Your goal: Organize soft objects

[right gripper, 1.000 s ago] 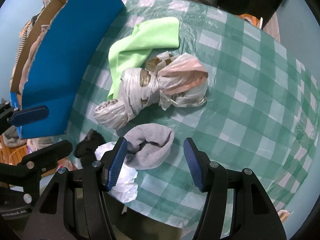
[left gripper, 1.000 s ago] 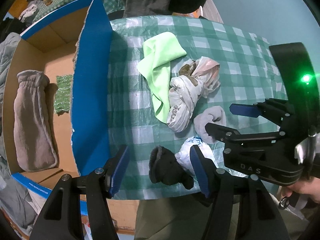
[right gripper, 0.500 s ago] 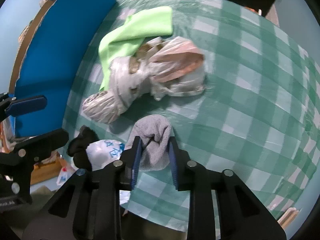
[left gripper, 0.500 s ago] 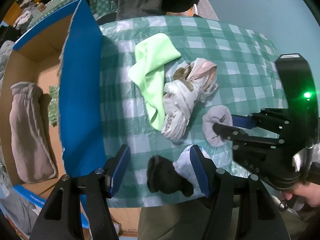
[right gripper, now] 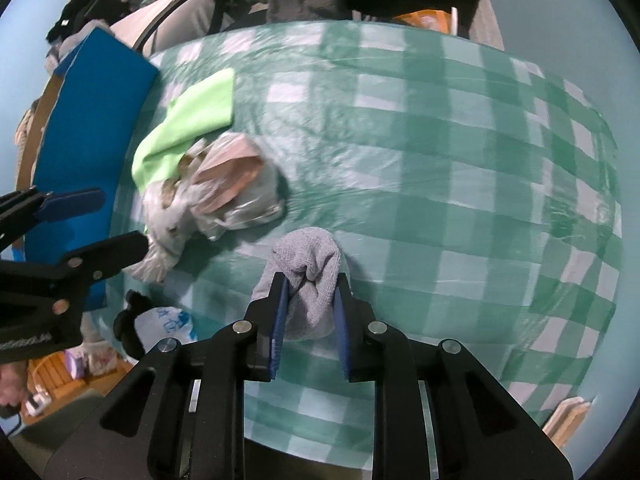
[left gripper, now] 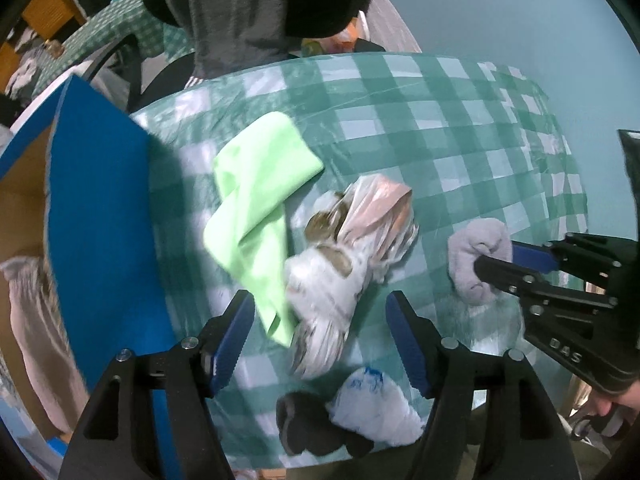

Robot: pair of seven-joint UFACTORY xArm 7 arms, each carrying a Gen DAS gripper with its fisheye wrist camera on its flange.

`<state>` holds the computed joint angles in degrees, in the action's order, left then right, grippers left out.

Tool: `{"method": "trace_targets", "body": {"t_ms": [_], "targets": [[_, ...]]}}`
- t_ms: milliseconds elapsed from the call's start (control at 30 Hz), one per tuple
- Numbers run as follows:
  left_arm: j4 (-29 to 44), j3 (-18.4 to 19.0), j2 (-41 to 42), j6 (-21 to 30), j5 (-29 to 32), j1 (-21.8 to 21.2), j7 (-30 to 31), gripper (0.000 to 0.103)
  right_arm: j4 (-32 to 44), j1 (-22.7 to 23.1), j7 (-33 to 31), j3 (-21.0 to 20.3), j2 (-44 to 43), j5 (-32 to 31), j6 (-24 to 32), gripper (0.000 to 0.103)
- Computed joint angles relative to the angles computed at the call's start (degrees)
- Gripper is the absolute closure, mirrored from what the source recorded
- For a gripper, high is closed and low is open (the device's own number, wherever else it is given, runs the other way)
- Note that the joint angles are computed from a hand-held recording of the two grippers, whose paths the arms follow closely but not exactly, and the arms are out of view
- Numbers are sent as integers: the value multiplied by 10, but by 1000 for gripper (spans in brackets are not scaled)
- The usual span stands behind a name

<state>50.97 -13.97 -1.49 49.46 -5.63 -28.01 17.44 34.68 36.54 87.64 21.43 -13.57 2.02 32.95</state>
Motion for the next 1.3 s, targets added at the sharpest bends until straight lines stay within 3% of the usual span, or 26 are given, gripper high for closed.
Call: {"method": "trace_targets", "body": {"t_ms": [467,567,767,1300], "targets": [[23,-16,75,-18,74,-34,-39,34,-31,4,44,9,-57,13,22,83],[28,-12,84,-22,86,-35,-49,50,-31,3,50,12,-60,12,25,83],[23,-11,71,-23,73,-29,-43,56,-26,2,60,18,-61,0,33,83],[-10,3,-30,-6,-14,-4,16,57,16,-9,80,31,-82,-41,93,83]]}}
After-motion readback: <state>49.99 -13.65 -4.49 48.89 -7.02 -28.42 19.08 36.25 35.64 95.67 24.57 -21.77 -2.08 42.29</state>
